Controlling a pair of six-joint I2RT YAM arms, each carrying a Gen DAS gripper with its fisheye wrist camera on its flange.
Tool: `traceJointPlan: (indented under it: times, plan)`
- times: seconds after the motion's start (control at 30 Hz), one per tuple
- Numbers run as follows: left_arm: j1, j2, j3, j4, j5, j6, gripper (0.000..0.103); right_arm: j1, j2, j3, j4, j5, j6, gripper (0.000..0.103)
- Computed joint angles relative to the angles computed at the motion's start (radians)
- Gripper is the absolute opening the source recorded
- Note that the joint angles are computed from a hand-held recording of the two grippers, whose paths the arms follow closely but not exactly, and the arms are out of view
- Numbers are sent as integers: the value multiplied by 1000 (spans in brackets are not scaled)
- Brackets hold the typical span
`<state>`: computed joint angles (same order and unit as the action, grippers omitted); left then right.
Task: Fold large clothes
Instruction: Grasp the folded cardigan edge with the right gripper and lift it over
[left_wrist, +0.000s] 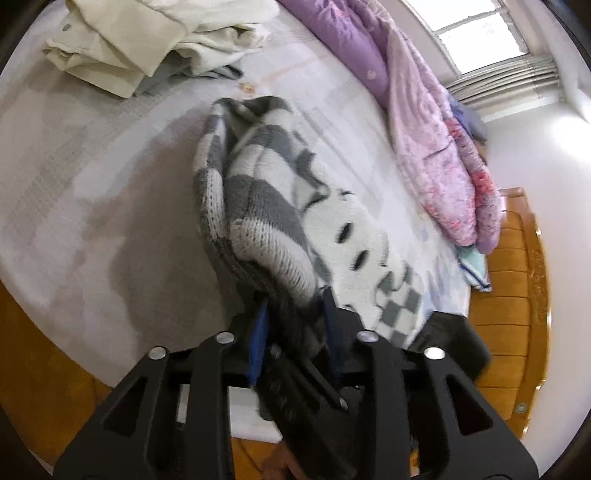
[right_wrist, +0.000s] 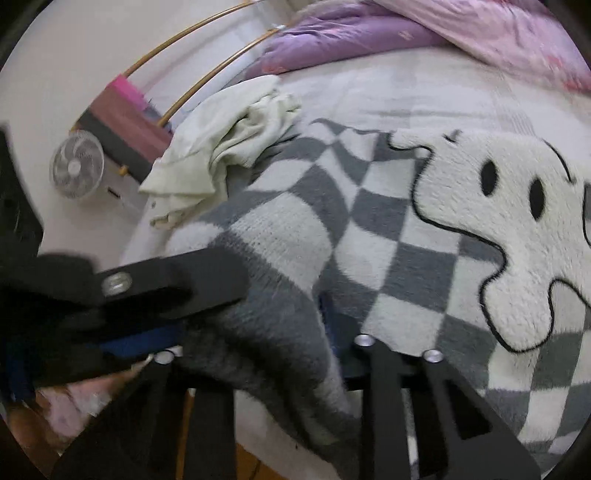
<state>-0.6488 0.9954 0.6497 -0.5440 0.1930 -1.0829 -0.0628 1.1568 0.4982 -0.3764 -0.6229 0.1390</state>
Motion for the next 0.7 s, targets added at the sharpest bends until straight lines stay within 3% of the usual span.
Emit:
traceJointPlan:
  times: [0.1, 0.17, 0.33, 0.4, 0.47, 0.53, 0.7]
  plan:
    - [-71, 2, 49, 32, -39, -17, 46, -242, 55, 40, -85, -185, -4, 15]
    - [-154, 25, 115, 32, -152, -10, 67, -432, 96, 96, -204, -277, -83, 15]
    - [-254, 200, 240, -3, -248, 12, 71, -892, 232, 291, -581, -454, -402, 14]
    - [-291, 281, 255, 19, -261, 3, 71, -1075, 321, 388, -785, -490, -607, 14]
    - [-304, 344, 251, 52, -225, -12, 71, -1219, 401, 450, -882, -480, -704, 14]
    - [-332, 428, 256, 96, -205, -38, 76, -1345, 485, 489, -900, -450, -732, 14]
    - [-412, 650, 301, 204, -153, -68, 83, -1509, 715, 553, -704, -263, -610, 15]
